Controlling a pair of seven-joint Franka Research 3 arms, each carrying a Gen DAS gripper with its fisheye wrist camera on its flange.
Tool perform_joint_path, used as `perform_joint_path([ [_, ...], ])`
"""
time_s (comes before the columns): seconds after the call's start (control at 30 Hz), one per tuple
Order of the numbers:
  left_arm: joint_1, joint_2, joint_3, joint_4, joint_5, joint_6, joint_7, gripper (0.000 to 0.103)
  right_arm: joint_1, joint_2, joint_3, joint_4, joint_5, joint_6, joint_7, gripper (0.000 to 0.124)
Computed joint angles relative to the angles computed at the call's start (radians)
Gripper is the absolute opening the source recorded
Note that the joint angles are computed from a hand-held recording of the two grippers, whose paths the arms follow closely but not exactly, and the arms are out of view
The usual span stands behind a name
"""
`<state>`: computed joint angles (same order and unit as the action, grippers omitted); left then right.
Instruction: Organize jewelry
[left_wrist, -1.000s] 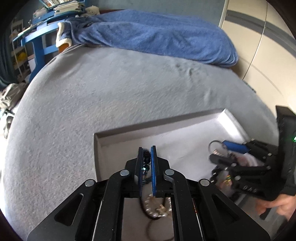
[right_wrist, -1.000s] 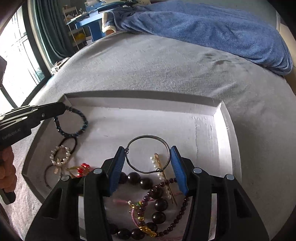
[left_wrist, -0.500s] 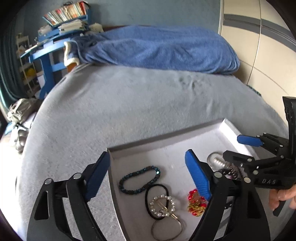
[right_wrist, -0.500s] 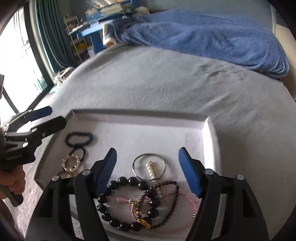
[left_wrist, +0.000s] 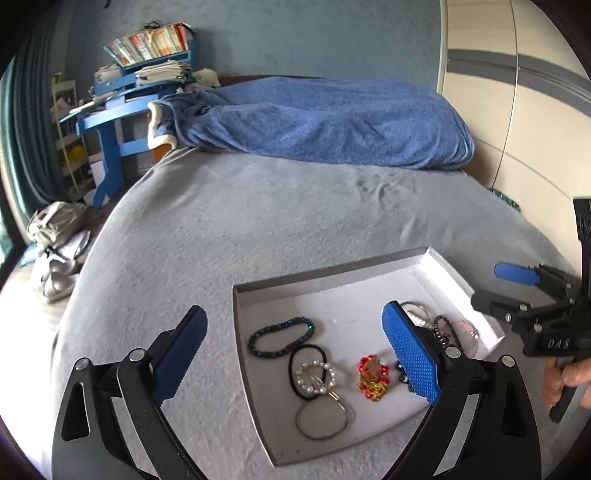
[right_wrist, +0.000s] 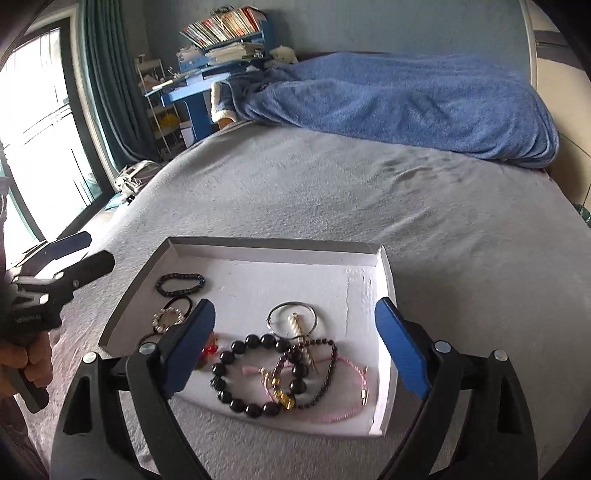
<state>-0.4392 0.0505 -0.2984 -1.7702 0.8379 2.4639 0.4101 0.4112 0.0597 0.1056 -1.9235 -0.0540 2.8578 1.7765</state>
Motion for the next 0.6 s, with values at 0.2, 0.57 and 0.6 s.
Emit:
perform_joint_path([
  [0.2,-0.017,-0.047,-0.023,-0.052,0.102,-0.033,-0.138,0.096,-0.011,-0.069,0.007,-0.129,-0.125,0.139,0.09,0.089],
  [0.57,-0.055,-0.086,-0.08,-0.134,0.228,-0.099,-0.311,0.096,-0.255,-0.165,0.193,-0.266,-0.704,0.296,0.677,0.093],
  [0.6,-0.058,-0.091,-0.083,-0.142,0.234,-0.104,-0.321,0.096,-0.258,-0.17,0.199,-0.273,-0.713,0.294,0.681,0.093],
])
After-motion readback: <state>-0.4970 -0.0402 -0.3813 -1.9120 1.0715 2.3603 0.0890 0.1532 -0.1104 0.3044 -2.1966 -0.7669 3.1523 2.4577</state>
